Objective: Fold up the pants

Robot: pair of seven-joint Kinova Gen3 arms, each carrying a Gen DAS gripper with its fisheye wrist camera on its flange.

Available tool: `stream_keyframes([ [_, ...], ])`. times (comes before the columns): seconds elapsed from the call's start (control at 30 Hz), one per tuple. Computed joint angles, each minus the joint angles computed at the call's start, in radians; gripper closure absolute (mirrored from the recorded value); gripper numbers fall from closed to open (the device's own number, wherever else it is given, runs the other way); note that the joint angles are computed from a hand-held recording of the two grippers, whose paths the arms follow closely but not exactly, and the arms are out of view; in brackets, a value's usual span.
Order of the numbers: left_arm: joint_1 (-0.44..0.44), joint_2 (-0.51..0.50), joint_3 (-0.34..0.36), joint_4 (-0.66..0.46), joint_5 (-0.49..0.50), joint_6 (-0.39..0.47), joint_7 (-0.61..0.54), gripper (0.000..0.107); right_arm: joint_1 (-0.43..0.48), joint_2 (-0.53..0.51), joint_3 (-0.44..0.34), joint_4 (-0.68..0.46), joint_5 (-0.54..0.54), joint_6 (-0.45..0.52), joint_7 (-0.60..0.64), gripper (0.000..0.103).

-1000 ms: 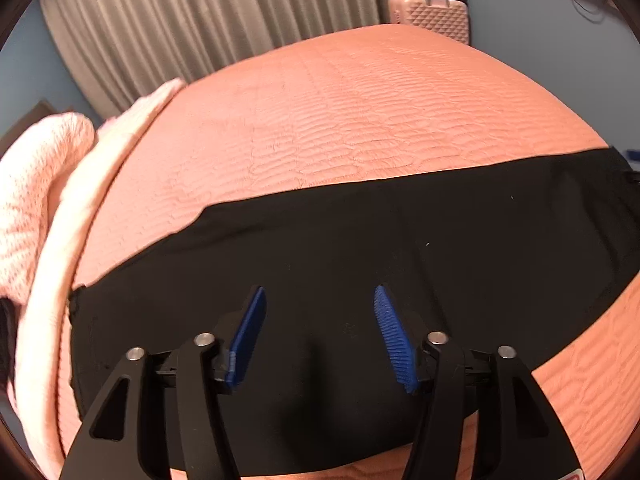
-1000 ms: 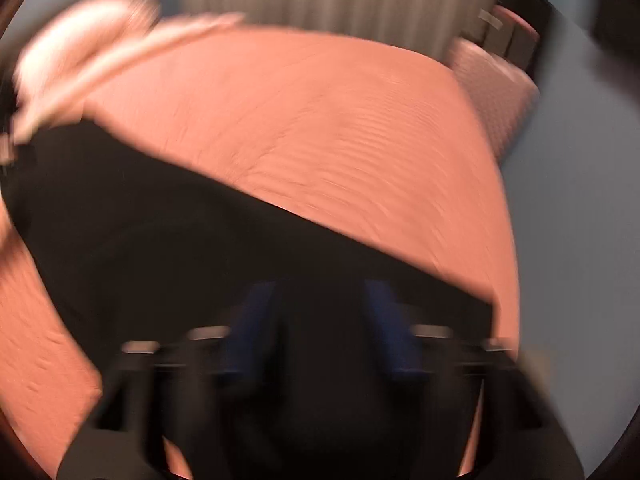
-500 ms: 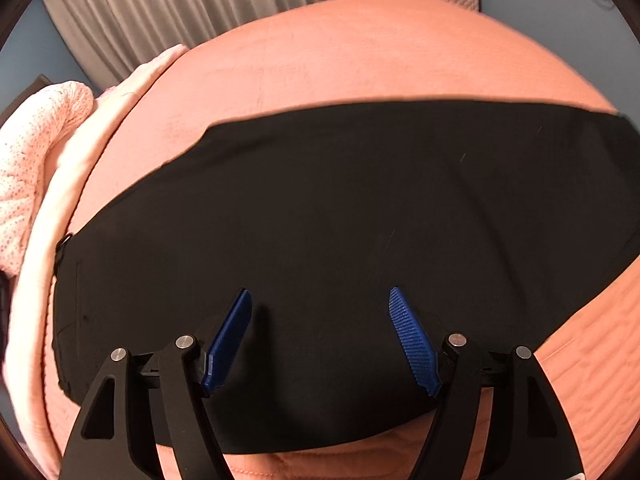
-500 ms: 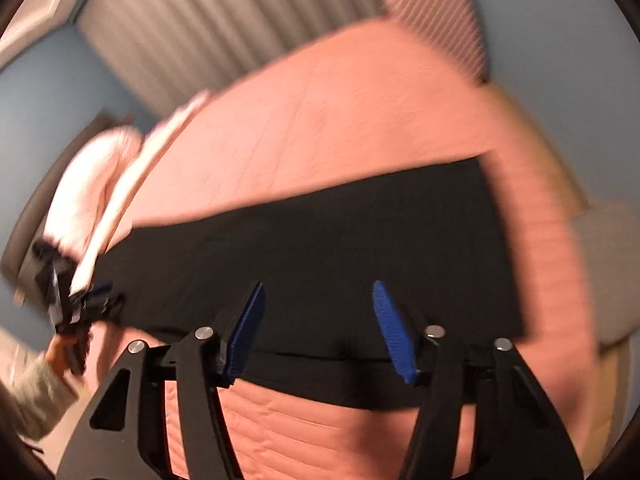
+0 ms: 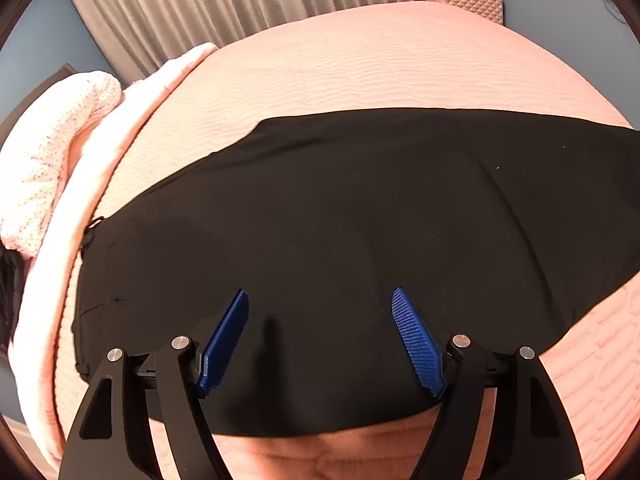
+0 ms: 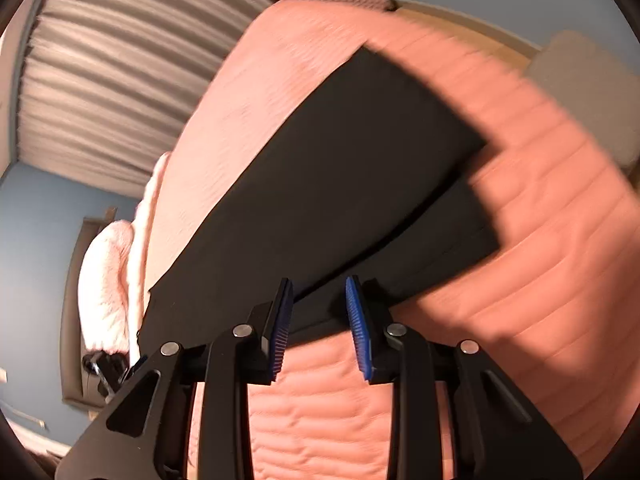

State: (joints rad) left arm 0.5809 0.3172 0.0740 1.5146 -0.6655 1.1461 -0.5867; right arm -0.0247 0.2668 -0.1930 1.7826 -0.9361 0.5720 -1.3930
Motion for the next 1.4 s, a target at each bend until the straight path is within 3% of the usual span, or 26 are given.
stream_keyframes([
  [0.13, 0.01, -0.036, -0.024, 0.07, -0.056, 0.058, 0.085, 0.035, -0.085, -0.012, -0.032, -0.008, 0.076, -0.07, -0.058, 0.075],
  [0.3, -0.048, -0.185, -0.034, 0.242, -0.07, 0.12, 0.226, 0.035, -0.23, 0.101, -0.018, -0.218, 0.279, -0.036, -0.143, 0.075],
  [0.43, -0.195, -0.304, -0.068, 0.359, -0.007, 0.068, 0.243, 0.033, -0.414, 0.16, 0.098, -0.392, 0.442, 0.07, -0.204, 0.075],
  [0.57, -0.368, -0.398, -0.074, 0.458, 0.035, -0.033, 0.201, 0.033, -0.488, 0.187, 0.102, -0.498, 0.605, 0.147, -0.291, 0.075],
  [0.7, -0.41, -0.45, -0.227, 0.512, 0.156, -0.195, 0.061, 0.023, -0.499, 0.204, 0.035, -0.585, 0.758, 0.22, -0.357, 0.075],
  [0.77, -0.432, -0.448, -0.263, 0.535, 0.186, -0.277, -0.02, 0.02, -0.551, 0.233, 0.05, -0.649, 0.819, 0.256, -0.392, 0.075],
  [0.9, -0.361, -0.456, -0.424, 0.553, 0.271, -0.395, -0.183, 0.023, -0.579, 0.258, 0.046, -0.706, 0.855, 0.294, -0.415, 0.075],
  [1.0, -0.277, -0.468, -0.563, 0.544, 0.38, -0.44, -0.305, 0.036, -0.595, 0.265, 0.049, -0.729, 0.877, 0.303, -0.427, 0.075],
  [1.03, -0.24, -0.482, -0.609, 0.547, 0.421, -0.456, -0.345, 0.052, -0.6, 0.265, 0.052, -0.731, 0.884, 0.303, -0.432, 0.075],
  [1.07, -0.209, -0.482, -0.656, 0.536, 0.459, -0.456, -0.386, 0.058, -0.611, 0.263, 0.061, -0.73, 0.899, 0.295, -0.445, 0.075],
  [1.13, -0.194, -0.468, -0.7, 0.517, 0.516, -0.44, -0.467, 0.056, -0.608, 0.266, 0.052, -0.738, 0.898, 0.299, -0.44, 0.075],
  [1.23, -0.291, -0.437, -0.663, 0.489, 0.614, -0.419, -0.573, 0.052, -0.619, 0.274, 0.054, -0.757, 0.913, 0.319, -0.442, 0.075],
  [1.3, -0.383, -0.437, -0.586, 0.475, 0.66, -0.39, -0.629, 0.058, -0.622, 0.276, 0.052, -0.763, 0.915, 0.324, -0.441, 0.075],
  [1.4, -0.503, -0.46, -0.485, 0.474, 0.726, -0.379, -0.704, 0.057, -0.638, 0.277, 0.06, -0.773, 0.938, 0.34, -0.44, 0.075],
])
